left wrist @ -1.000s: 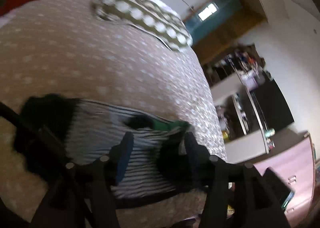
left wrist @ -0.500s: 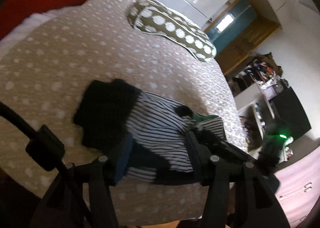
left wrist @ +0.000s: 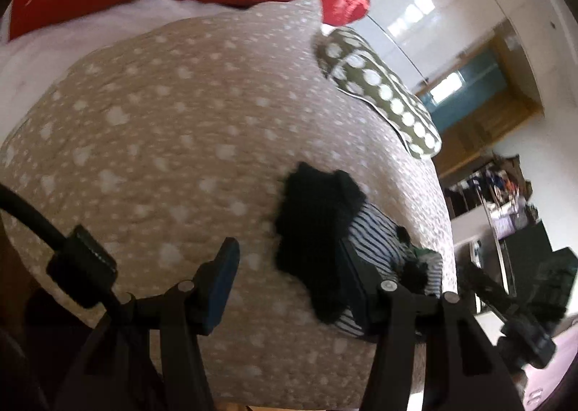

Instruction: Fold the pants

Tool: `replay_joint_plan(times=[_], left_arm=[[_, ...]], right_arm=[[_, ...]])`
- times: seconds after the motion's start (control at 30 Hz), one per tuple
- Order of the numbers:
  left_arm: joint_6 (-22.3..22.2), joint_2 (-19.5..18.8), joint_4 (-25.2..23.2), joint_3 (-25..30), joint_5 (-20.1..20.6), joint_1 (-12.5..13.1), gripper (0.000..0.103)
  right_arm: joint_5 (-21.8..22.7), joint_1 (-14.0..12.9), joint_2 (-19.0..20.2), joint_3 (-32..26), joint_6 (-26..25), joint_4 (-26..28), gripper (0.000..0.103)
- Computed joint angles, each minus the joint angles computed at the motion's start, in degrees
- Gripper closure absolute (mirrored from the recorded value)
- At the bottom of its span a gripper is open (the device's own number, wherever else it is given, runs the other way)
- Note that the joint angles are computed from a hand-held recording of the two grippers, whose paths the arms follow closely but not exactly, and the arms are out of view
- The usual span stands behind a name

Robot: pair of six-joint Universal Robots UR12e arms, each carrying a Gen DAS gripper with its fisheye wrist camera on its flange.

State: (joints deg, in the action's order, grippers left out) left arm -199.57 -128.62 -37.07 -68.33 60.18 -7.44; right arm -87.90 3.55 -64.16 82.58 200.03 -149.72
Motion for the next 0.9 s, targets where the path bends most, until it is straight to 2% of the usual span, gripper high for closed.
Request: replay_joint_plan(times=[0.03,0.07,0.23,0.33,0.43,0.5,0.57,0.6,0.63,0.67,0.77,0.9], left_arm=[[-1.0,0.1,0.3,-0.3,0.1,0.3,0.049],[-1.4,0.2,0.5,-0.7,0.1,0.5,0.049],[-2.3,1.4,2.6,-2.8,1.9,1.4,0.049],[-2.7,2.1,3.5,-4.1,3.3,1.9,0.049],[-3.6,2.7,4.0,-5.3,3.9,2.5,0.049],[-3.7,3.1,4.2,-5.9,4.1,2.8,0.049],[-3.6,3.2,4.2,-6.2,4.3,2.9,0.049],[-3.7,3.3,4.2,-6.3,4.2,2.9,0.049],[-3.6,3.3,4.4,-6.3,3.9,2.9,0.049],[-3.5,3.3,4.6,-6.3,3.7,2.9,0.049],[-2.0,3.1,4.0,-5.9,2.8,2.3,0.049],[1.2,2.8,1.9,-5.2,-0.5,1.3,0.049]], right_arm=[[1.4,0.2,0.7,-1.2,-0.3,0.9,0.029],[2.7,0.5,1.5,-2.5,-0.7,1.9,0.027],[4.7,2.9,8.1,-12.6,-4.6,11.2,0.026],[4.5,4.2,13.2,-21.3,-6.4,20.0,0.024],[2.1,5.2,18.5,-30.6,-6.5,30.3,0.024],[-2.2,6.2,22.1,-36.8,-7.1,37.4,0.022],[-4.9,6.8,24.1,-40.3,-8.5,41.3,0.022],[-5.7,7.0,24.4,-40.7,-10.0,41.7,0.023],[-6.5,7.1,23.8,-39.7,-10.7,40.4,0.037],[-7.9,7.1,23.0,-38.2,-10.4,38.8,0.061],[-4.3,5.7,19.8,-32.7,-9.5,33.0,0.072],[0.6,4.0,15.0,-24.4,-6.9,23.4,0.073]])
